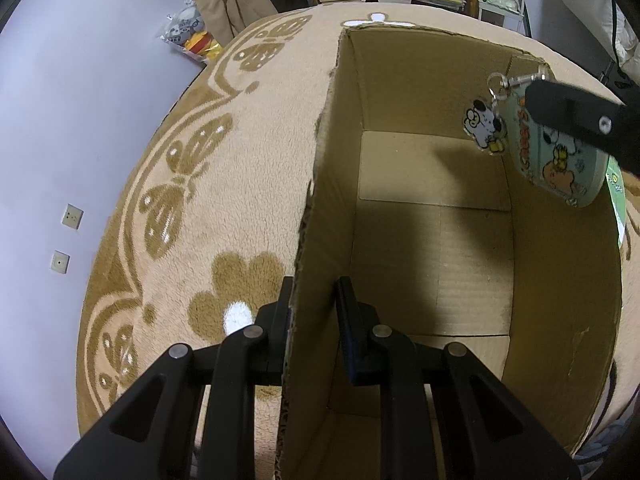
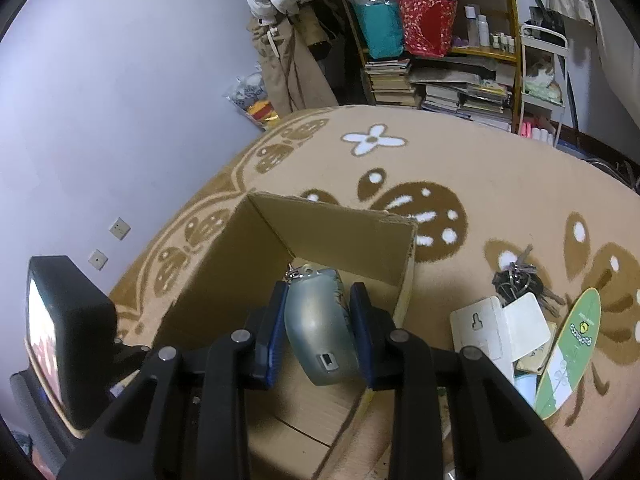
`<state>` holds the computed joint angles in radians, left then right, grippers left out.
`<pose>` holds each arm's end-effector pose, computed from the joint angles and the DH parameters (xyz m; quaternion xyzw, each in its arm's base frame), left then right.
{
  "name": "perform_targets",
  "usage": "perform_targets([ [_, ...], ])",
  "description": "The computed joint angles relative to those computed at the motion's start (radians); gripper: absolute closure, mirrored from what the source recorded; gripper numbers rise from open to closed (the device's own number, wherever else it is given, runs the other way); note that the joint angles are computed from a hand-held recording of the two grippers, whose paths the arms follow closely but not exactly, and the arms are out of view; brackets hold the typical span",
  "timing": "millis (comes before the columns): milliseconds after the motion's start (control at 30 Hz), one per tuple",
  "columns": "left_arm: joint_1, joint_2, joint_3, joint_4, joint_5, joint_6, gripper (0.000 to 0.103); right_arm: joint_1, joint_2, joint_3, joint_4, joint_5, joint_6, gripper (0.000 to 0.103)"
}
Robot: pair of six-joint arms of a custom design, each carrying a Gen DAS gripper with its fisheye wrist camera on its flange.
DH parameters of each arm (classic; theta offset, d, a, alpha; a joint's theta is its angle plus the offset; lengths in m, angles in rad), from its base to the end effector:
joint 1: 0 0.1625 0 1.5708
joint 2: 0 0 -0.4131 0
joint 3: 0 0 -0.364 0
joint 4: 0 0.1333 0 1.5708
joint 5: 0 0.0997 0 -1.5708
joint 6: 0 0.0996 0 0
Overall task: Organize rigid objects
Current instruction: 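Carry the coin purse over the box with the right gripper and release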
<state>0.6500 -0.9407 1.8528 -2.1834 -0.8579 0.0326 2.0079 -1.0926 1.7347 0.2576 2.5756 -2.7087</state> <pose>-0.3092 -0.4843 0.1070 0.4715 0.7995 -0.0220 0.3716 0.2295 -0.3748 0.2074 -0.1568 -0.8279 0.4533 0.2907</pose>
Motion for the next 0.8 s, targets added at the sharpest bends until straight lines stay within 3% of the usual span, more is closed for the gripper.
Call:
perform_targets([
  [233, 0.002, -0.002, -0.002, -0.002, -0.014, 0.003, 0.085, 0.022, -0.029, 0.008, -0.014, 0.024, -0.006, 0.069],
  [300, -0.002, -0.002, 0.005, -0.004, 0.002, 0.003, 0.085, 0.040, -0.031, 0.001, 0.004, 0.050, 0.002, 0.056],
  [333, -0.001, -0.002, 0.005, -0.005, 0.001, 0.002, 0.085, 0.052, -0.034, 0.004, 0.002, 0.071, 0.003, 0.040],
  [367, -0.001, -0.002, 0.004, -0.005, 0.000, 0.002, 0.085, 0.065, -0.037, 0.007, -0.002, 0.093, 0.004, 0.030],
  [500, 0.002, -0.001, -0.001, 0.002, -0.004, -0.003, 0.085, 0.096, -0.041, 0.010, 0.055, 0.140, 0.051, 0.026],
  [667, 0.002, -0.001, -0.003, 0.004, -0.005, -0.004, 0.085, 0.110, -0.048, 0.039, 0.118, 0.173, 0.170, 0.000],
  [800, 0.006, -0.001, -0.007, 0.008, -0.009, -0.008, 0.085, 0.107, -0.043, 0.078, 0.173, 0.181, 0.300, 0.000],
])
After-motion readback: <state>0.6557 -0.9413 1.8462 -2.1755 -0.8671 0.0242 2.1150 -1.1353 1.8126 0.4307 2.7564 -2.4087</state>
